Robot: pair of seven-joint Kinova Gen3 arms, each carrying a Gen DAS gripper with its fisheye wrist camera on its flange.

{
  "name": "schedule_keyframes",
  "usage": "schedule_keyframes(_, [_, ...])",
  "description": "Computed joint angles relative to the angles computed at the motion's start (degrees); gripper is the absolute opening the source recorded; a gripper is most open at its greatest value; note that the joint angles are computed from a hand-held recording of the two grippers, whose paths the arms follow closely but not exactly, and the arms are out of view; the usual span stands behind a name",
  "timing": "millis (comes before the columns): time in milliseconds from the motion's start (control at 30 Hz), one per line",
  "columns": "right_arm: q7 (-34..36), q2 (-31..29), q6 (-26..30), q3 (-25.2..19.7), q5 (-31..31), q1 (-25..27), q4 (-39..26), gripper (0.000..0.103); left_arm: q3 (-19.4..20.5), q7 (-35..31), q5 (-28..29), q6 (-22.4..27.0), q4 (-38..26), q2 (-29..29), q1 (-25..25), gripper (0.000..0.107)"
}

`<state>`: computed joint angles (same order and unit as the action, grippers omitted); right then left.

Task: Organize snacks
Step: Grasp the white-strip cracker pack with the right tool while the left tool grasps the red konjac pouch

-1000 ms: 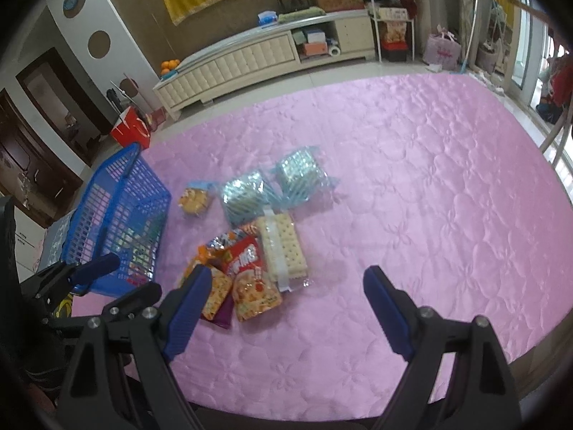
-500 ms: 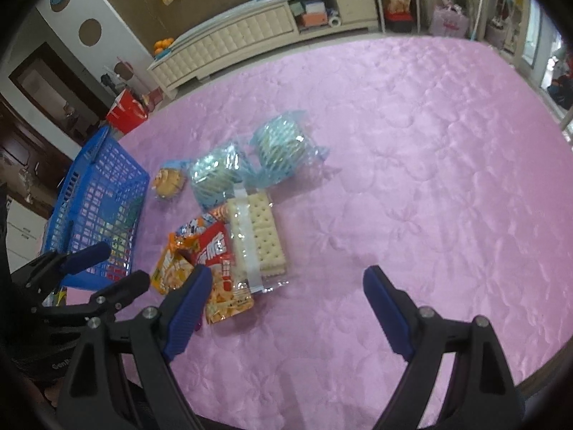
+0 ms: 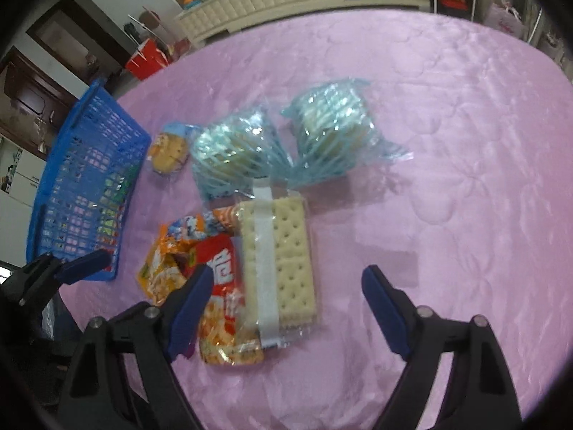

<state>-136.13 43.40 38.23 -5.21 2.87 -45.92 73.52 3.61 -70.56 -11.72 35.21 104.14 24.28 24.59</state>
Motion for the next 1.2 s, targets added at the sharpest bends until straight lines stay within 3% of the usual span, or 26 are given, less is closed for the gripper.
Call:
schedule_keyframes(67, [2.22, 1.77, 1.73, -1.68, -1.07, 1.52, -2.21, 0.071, 0.13, -0.17, 0.34, -0.45, 0.14, -0.10, -0.44, 0.069])
schedule_keyframes(200, [3.01, 1.84, 0.15, -1.39, -1.51, 1.29, -1.71, 0.063, 0.34, -0.76, 1.13, -1.04, 0.58, -0.50, -1.30, 0.069])
schedule_keyframes(233, [3.35, 1.67, -0.64, -1.41, -1.67, 1.38, -1.11, 0.049, 0.45, -0.78, 1.52, -1.05, 0.75, -0.71, -1.46, 0.069])
schedule_keyframes(267, [3.82, 1.34, -2.36, -2.49, -2.76, 2.54, 0.11, 0.048, 0.74, -1.04, 2.15, -1.05, 0.93, -0.93, -1.91, 0.069])
schedule_keyframes(367, [5.41, 0.23, -5.36, -3.63, -4.61, 4.02, 2.86, 0.046, 2.26, -3.16, 4.97, -1.37, 1.49, -1.55, -3.89, 0.069])
schedule_keyframes(600, [-0.91, -5.55, -10.43, 1.14, -2.89, 0.35, 11.64, 0.046, 3.64, -4.48, 8.43, -2.02, 1.89, -1.26, -3.31, 0.069])
schedule_keyframes(733, [-5.48, -8.84, -10.33, 4.06, 0.76, -2.28, 15.54, 0.046, 5.96, -6.45, 13.18, -1.58, 0.81, 0.07, -4.54, 0.069])
schedule_keyframes(833, [-7.18, -10.48, -11.74, 3.67, 1.90, -1.59, 18.47, 0.046, 5.35, -4.83, 14.69, -0.66, -0.87, 1.69, -3.09, 0.069])
schedule_keyframes(1033, [-9.71, -12.11, -13.99, 3.47, 3.39, -1.17, 21.86, 0.046, 6.46, -3.73, 21.20, 0.99, -4.39, 6.21, -5.48, 0.069])
schedule_keyframes(1200, [-10.73, -12.98, -15.34, 3.75, 4.90, -1.56, 23.99, 0.046, 4.53, 0.44, 21.12, 0.87, -6.95, 8.47, -3.83, 0.069])
